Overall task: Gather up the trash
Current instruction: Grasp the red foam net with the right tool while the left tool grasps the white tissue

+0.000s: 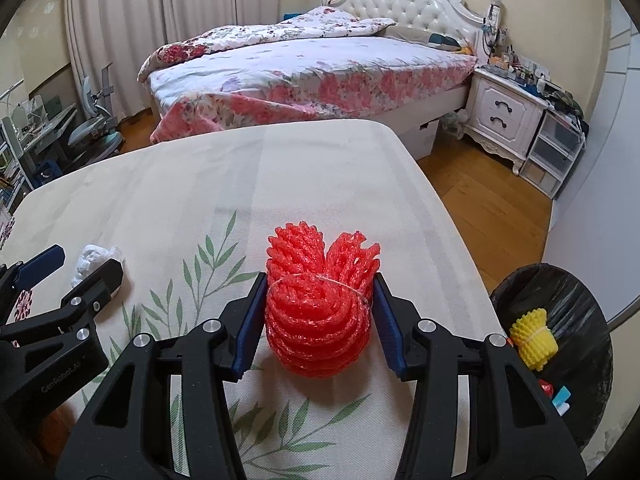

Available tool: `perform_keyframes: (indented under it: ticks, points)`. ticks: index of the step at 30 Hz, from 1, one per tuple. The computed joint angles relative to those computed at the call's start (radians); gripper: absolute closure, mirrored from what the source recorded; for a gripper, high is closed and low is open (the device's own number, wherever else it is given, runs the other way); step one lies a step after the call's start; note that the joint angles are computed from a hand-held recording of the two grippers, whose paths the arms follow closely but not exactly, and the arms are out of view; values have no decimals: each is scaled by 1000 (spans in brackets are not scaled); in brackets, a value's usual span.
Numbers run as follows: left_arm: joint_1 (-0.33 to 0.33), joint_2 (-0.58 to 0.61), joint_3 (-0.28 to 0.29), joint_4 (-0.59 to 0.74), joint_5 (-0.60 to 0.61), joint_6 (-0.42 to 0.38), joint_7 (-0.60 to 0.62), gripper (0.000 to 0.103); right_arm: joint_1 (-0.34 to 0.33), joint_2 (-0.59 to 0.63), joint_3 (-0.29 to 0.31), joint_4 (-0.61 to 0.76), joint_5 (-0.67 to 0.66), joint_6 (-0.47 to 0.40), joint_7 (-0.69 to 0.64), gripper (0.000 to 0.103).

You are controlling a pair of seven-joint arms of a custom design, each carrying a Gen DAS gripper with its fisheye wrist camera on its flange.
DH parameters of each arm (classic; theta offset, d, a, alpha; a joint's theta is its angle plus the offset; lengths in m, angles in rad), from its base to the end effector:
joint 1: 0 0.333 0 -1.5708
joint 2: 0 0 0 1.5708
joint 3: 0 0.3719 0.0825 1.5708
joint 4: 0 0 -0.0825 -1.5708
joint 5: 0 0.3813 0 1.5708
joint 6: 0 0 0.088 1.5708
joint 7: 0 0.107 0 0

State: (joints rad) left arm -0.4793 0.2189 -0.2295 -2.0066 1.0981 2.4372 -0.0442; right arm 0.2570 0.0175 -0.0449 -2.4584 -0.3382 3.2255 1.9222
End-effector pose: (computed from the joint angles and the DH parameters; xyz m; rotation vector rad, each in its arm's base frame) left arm 0.4792 -0.3977 0.4295 -1.8499 1.6344 -0.5985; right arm 0.5039 0.1414 0.4327 -1.9281 1.5621 -0.5774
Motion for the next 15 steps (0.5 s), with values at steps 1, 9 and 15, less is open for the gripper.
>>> perform_keyframes:
  ticks: [1, 9, 15]
  points:
    - [6, 5, -1, 3, -19, 8, 18, 38, -10, -1, 18, -4, 52, 0, -46, 54]
    - [27, -1, 9, -26, -83, 110, 58, 68, 0, 0, 23, -3, 124, -9, -112, 54]
    - [20, -7, 11, -29, -68, 105, 46, 70, 6, -2, -10, 2, -37, -10, 25, 54]
